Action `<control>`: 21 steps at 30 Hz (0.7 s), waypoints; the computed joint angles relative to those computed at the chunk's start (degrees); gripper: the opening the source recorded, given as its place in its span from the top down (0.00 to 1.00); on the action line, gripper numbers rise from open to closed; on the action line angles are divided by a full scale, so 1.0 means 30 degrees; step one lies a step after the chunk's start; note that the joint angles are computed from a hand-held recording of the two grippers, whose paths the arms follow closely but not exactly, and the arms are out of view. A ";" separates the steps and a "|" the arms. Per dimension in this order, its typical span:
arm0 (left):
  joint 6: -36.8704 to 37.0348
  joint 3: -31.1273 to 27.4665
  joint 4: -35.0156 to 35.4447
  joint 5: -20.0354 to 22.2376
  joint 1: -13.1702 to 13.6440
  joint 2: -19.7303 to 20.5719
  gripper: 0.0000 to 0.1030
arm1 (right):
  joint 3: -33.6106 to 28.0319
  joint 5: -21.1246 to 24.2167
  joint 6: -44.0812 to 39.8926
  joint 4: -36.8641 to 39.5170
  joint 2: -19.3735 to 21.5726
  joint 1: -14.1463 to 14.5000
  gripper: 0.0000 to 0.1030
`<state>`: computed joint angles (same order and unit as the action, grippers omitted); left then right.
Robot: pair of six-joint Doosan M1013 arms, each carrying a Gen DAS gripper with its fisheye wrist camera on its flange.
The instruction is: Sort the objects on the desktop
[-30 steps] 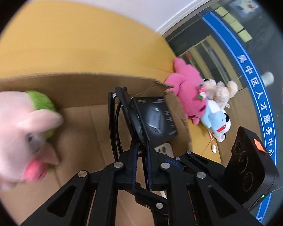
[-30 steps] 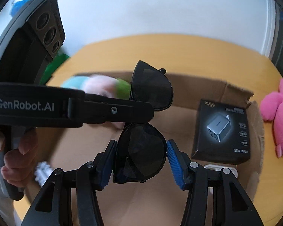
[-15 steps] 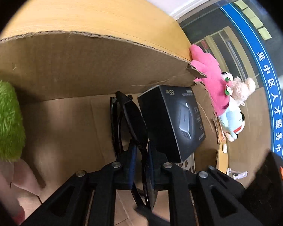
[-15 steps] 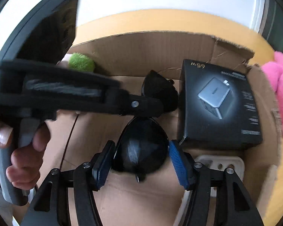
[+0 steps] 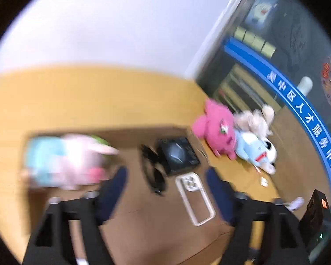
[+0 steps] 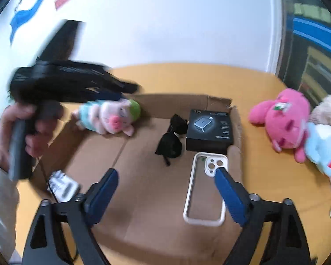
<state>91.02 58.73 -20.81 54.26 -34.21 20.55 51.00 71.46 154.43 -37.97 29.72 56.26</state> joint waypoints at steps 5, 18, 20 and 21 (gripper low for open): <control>-0.3598 0.5002 0.7681 -0.4345 -0.0910 -0.4328 0.16 | -0.0155 0.1114 0.1413 -0.2396 0.0032 0.1713 0.00; -1.3474 1.1417 1.7247 -0.7614 -0.2370 -0.4840 0.16 | 0.2497 0.0160 0.6788 -0.6995 0.1288 0.2083 0.00; -1.4109 1.1669 1.7700 -0.7984 -0.2345 -0.4599 0.16 | 0.2646 0.0085 0.6863 -0.7442 0.1338 0.2080 0.00; -1.5086 1.1785 1.9072 -0.7890 -0.2512 -0.4542 0.16 | 0.2691 0.0075 0.6921 -0.7557 0.1325 0.2063 0.00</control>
<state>45.76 94.08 36.40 30.59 -41.75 6.92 59.07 71.69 175.19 -60.64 33.70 62.45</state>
